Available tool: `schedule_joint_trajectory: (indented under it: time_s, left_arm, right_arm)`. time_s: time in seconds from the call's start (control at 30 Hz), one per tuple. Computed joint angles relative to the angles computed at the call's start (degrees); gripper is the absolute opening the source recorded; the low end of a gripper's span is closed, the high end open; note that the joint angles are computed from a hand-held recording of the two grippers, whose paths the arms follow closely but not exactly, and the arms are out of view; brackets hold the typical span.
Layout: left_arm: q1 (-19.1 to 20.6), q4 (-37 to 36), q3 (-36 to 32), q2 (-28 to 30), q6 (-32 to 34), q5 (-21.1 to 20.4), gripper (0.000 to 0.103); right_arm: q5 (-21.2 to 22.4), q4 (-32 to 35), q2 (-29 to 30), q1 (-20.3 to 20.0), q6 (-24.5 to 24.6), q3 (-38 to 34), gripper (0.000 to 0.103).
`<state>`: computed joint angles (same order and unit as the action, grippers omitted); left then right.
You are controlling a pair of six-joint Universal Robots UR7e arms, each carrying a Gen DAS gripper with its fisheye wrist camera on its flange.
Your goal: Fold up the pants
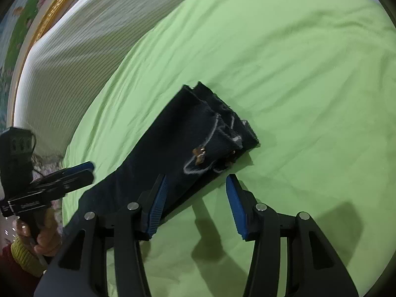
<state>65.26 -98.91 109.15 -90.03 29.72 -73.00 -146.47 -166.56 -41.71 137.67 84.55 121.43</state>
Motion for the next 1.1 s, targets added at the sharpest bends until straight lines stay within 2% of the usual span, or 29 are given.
schedule_joint_trajectory:
  time_s: [0.1, 0.3, 0.37, 0.43, 0.5, 0.57, 0.63, 0.7, 0.77, 0.9, 1.03, 1.1]
  left_arm:
    - [-1.0, -0.9, 0.6, 3.2, 0.3, 1.0, 0.063]
    - [-2.3, -1.8, 0.2, 9.5, -0.7, -0.1, 0.063]
    - [-2.9, -2.0, 0.3, 11.3, -1.1, 0.0, 0.063]
    - [-3.2, -2.0, 0.3, 12.8, -1.5, -0.5, 0.061]
    - [-3.6, -1.4, 0.3, 14.4, -1.6, -1.0, 0.053]
    - [-4.3, -1.8, 0.8, 15.3, -0.7, -1.5, 0.049]
    - [-4.9, -2.7, 1.1, 16.4, -0.1, -2.1, 0.038]
    - [-5.2, -2.1, 0.4, 17.8, 0.0, -3.9, 0.017]
    - [-5.6, -2.4, 0.5, 18.1, 0.6, -4.5, 0.012]
    - [-5.4, -1.9, 0.2, 17.4, 1.5, -5.5, 0.01]
    - [-4.3, 0.0, -2.0, 16.1, 1.3, -8.8, 0.01]
    - [-4.1, 1.2, -3.1, 14.8, 1.5, -10.1, 0.01]
  right_arm:
    - [0.6, -6.1, 1.0, -1.1, -2.0, 1.4, 0.05]
    - [0.4, -19.2, 3.5, -1.8, -6.4, 3.9, 0.05]
    - [0.5, -22.2, 4.1, -1.9, -8.0, 4.3, 0.043]
    - [0.9, -21.6, 3.7, -2.4, -7.9, 4.8, 0.014]
    - [1.4, -26.7, 4.3, -2.6, -9.7, 6.2, 0.012]
    - [0.9, -28.0, 4.0, -2.2, -10.2, 7.1, 0.011]
    - [0.1, -27.9, 3.4, -1.7, -10.5, 7.7, 0.01]
    - [0.0, -28.5, 2.8, -1.0, -9.9, 9.0, 0.01]
    - [0.3, -29.7, 3.4, -1.2, -10.2, 8.9, 0.01]
    - [0.2, -30.7, 4.3, 0.2, -9.5, 9.2, 0.01]
    - [-0.3, -33.5, 5.2, 1.4, -13.3, 7.9, 0.01]
    - [0.1, -37.2, 6.0, 2.4, -16.8, 7.2, 0.01]
